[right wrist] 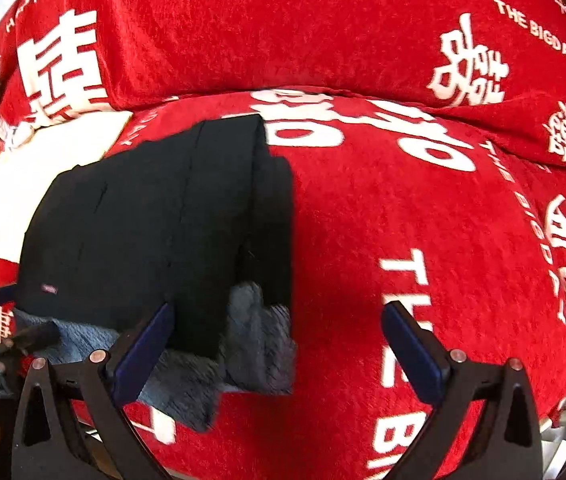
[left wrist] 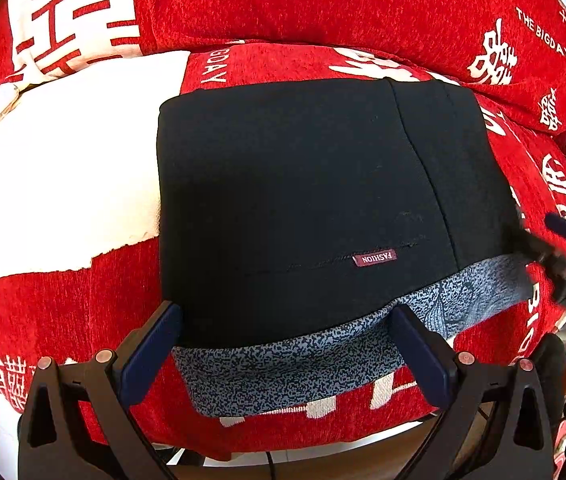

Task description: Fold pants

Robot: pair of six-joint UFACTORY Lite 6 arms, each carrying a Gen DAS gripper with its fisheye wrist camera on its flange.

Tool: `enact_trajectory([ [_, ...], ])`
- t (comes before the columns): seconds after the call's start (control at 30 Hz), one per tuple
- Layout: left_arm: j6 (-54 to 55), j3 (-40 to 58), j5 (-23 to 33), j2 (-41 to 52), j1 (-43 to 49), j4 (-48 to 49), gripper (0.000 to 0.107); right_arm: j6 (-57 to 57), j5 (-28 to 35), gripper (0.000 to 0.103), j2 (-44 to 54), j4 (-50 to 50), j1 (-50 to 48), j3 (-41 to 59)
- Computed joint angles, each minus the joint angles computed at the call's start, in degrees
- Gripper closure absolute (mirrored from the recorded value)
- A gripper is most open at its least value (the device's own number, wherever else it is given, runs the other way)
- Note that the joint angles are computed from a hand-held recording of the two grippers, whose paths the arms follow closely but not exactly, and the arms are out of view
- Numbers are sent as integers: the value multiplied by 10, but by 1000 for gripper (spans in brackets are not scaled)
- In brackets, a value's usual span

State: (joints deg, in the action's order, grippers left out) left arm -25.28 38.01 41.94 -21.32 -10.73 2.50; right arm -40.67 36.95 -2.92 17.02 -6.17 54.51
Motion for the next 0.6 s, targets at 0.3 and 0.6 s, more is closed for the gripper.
enact_trajectory([
  [0.3, 1, 22, 30, -17, 43, -13, 4, 31, 56, 0, 48, 32, 90, 152],
  [0.6, 1, 17, 22, 7, 36, -26, 4, 187, 135, 0, 380, -85, 236, 437],
])
